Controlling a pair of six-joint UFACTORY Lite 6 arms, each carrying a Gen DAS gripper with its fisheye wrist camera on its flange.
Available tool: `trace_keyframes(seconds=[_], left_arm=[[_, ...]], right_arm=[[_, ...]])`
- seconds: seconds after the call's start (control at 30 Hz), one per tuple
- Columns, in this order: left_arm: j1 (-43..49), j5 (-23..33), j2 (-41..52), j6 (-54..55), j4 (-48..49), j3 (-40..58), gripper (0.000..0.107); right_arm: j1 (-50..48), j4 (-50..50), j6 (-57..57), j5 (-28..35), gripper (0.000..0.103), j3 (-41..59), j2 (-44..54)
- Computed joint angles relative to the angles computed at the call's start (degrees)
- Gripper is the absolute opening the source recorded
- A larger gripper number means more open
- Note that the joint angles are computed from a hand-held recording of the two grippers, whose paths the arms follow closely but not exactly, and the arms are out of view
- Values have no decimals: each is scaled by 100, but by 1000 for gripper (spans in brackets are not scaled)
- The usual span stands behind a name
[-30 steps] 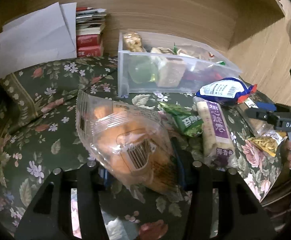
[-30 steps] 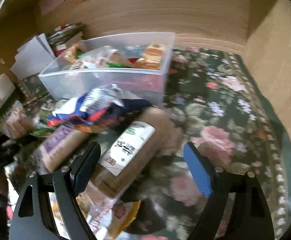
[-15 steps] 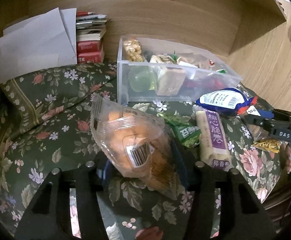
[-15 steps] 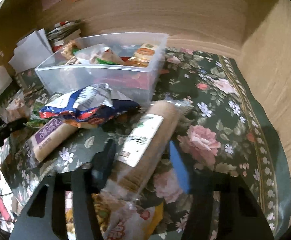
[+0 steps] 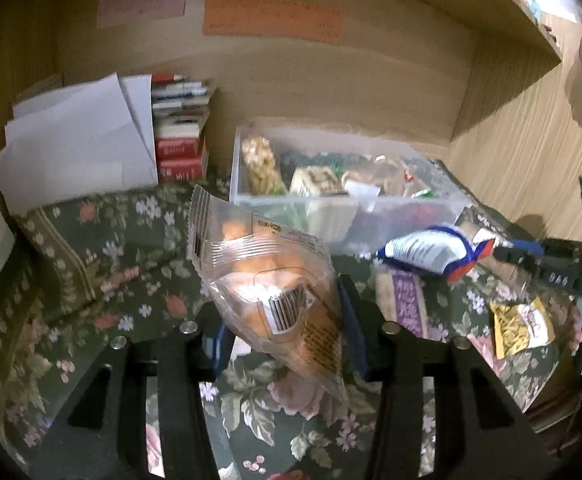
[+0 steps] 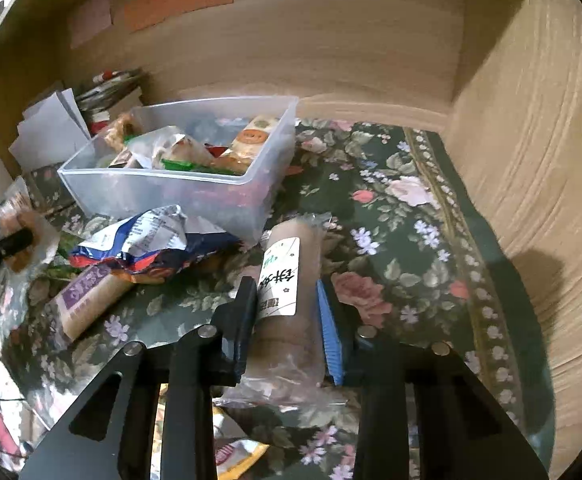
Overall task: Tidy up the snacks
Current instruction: 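Grasp the bagged bread loaf with the left tool while the right tool grasps the cracker roll, then lower the bread loaf into the box with left tool while right drops cracker roll in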
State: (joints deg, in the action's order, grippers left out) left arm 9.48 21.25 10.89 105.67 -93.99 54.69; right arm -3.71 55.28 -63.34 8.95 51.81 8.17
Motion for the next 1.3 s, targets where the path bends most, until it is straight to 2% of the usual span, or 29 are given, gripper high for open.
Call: trace_keyframes(seconds=[0.07,0.17,0.3,0.4,0.6,0.7,0.9,1.1,1.3], left_arm=[[-34,-17,-16,-53,23,63,47],[-84,-30,-1,-167,116,201,47],[-161,-42,34,-297,218,393,47],[-234,-92,77,-290,178,523,47],[-314,-119,363,-643,426,1014,47],[-341,-103,589,-1027,759,1397,47],[-466,-135,1184,-2124,1717,2404,47],[-611,-159,1860,-3223,2734,3404,47],[-751,-44,2677,-4447,3867,4514,47]], right_arm=[[45,-805,830,42,29,179,259],[72,-1054,1064,44,35,295,442],[84,-1400,1389,69,37,609,860],[183,-2016,2061,-208,37,727,1153],[83,-1460,1613,-499,35,530,861],[-98,-409,629,-372,35,481,559],[-68,-482,742,-193,35,602,9],[135,-206,460,43,35,1484,457],[403,-516,820,269,35,2449,1160]])
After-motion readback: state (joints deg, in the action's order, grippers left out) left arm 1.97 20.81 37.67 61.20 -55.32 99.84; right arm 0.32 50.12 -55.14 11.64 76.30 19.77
